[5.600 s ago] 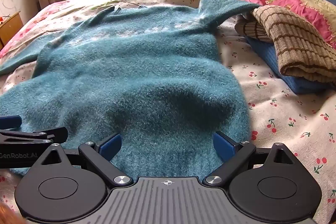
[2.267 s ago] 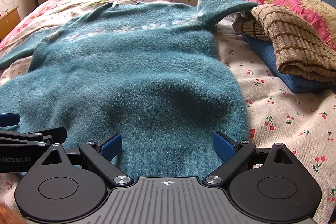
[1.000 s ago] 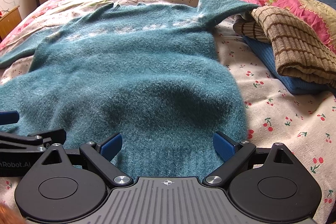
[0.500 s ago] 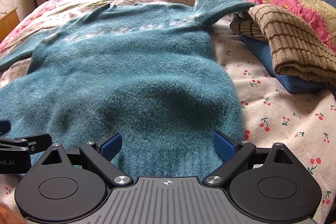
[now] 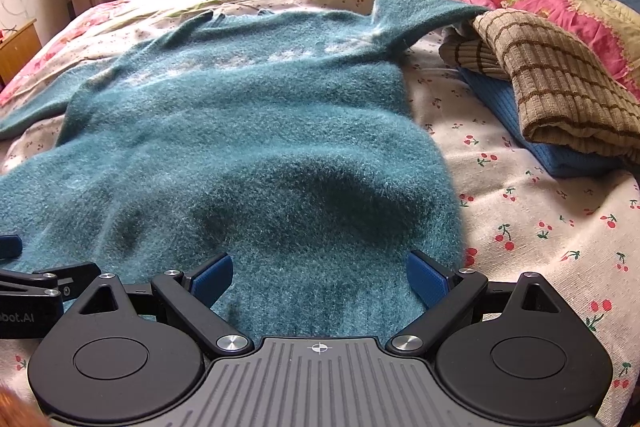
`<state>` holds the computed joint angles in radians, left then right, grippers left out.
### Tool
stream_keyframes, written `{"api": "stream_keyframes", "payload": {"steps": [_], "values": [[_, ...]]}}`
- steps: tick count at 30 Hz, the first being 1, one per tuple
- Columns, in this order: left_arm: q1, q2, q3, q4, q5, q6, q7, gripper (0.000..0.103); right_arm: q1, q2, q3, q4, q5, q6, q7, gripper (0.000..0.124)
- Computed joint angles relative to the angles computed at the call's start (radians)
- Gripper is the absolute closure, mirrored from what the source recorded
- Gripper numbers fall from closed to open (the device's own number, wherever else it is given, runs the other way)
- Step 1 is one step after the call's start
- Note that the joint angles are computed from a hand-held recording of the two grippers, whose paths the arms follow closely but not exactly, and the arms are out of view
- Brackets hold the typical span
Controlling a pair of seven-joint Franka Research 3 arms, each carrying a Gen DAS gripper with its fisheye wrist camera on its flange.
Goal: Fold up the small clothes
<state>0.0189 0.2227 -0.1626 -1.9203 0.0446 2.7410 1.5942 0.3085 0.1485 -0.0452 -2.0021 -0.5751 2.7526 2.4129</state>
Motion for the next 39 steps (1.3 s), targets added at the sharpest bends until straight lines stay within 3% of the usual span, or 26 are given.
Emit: {"api": "stream_keyframes", "payload": {"steps": [21, 29, 33, 39], "values": [[0.010, -0.029, -0.008, -0.024, -0.052, -0.005, 0.036, 0.000, -0.006, -0.021, 0.002, -0.015, 0.004, 0.005, 0.017, 0.029], [0.012, -0.040, -0.015, -0.024, -0.096, -0.013, 0.090, 0.000, -0.032, -0.030, 0.012, -0.002, 0.094, 0.022, -0.028, 0.029], [0.017, -0.034, -0.030, 0.006, -0.149, -0.026, 0.157, 0.000, -0.044, -0.013, -0.008, 0.047, 0.080, 0.037, -0.010, 0.029], [0.016, 0.044, -0.069, 0.151, -0.221, -0.029, 0.269, 0.000, -0.091, 0.059, -0.039, 0.187, 0.183, 0.040, -0.087, 0.029]]}}
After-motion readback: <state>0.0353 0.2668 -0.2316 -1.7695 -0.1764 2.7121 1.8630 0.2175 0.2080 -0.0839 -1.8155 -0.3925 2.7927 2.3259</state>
